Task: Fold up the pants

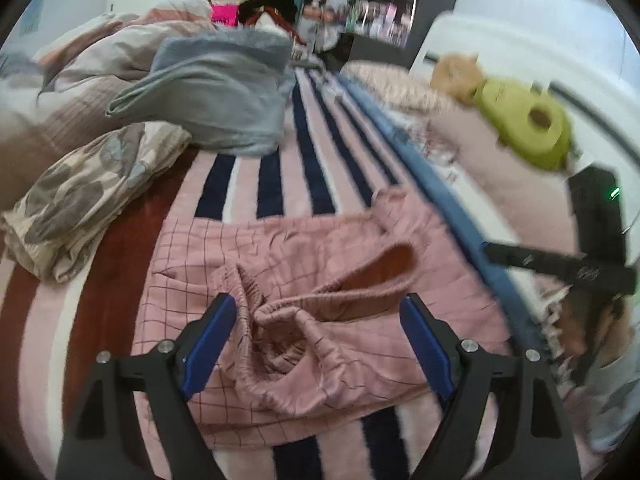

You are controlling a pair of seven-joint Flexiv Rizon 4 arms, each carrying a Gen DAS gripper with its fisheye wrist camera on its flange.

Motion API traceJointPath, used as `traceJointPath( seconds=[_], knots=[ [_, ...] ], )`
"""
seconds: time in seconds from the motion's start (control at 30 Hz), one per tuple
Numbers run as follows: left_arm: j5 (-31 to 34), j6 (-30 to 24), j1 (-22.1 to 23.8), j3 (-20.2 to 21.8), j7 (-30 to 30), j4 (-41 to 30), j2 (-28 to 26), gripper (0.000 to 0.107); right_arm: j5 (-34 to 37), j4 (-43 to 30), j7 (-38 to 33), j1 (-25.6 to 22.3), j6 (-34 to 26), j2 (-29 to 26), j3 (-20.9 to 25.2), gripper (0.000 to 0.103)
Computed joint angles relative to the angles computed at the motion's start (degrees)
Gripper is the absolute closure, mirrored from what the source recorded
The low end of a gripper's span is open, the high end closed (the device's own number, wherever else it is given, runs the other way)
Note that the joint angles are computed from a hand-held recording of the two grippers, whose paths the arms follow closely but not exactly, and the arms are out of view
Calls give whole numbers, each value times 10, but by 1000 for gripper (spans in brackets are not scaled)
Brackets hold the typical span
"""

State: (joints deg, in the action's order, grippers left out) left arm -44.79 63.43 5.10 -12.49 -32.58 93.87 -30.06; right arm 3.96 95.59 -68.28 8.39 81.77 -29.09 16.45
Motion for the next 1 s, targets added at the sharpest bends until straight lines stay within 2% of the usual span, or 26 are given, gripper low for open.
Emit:
traceJointPath(
  seconds=[0.1,0.13,0.17,0.2,0.27,0.33,0.37,0.43,0.47,0.5,0.57,0.7,0.73,0.8,0.83,0.93,1.0],
  knots=[
    [66,6,-30,43,-78,-28,-27,28,-1,8,7,1,4,3,-9,46],
    [74,9,-29,43,-88,-29,-31,33,-2,11,8,1,5,5,-10,46],
    [83,16,-27,43,-96,-28,-33,61,-5,8,10,4,4,2,-12,46],
    [87,10,-23,42,-107,-29,-35,84,-6,7,8,2,3,1,-10,46],
    [66,12,-1,18,-100,-16,-30,90,-8,11,7,2,4,2,-10,46],
    [8,53,29,-23,-58,17,-13,93,-7,14,7,1,7,3,-7,46],
    [-11,69,34,-30,-48,26,-8,94,-4,14,6,-1,8,3,-4,46],
    [-33,85,40,-31,-37,38,-1,93,2,16,3,-8,14,3,4,46],
    [-28,86,35,-21,-45,37,-3,89,8,14,1,-13,17,1,11,46],
    [-14,84,27,-3,-66,32,-9,78,12,13,-2,-18,18,0,18,46],
    [34,69,16,31,-125,22,-20,62,18,8,-6,-22,17,-4,26,46],
    [3,58,48,-1,-79,40,-6,59,18,6,-11,-19,9,-6,27,46],
    [4,64,47,2,-77,40,-3,56,20,5,-14,-21,7,-7,30,46],
    [-1,96,46,3,-73,39,3,42,25,1,-22,-23,4,-8,37,46],
    [-18,100,59,-13,-53,39,8,42,26,2,-26,-23,4,-8,38,46],
    [-93,19,107,-67,50,18,17,37,27,1,-31,-18,0,-7,34,46],
    [-82,-7,99,-54,71,-6,10,32,31,-1,-36,-20,-4,-7,38,46]
  ],
)
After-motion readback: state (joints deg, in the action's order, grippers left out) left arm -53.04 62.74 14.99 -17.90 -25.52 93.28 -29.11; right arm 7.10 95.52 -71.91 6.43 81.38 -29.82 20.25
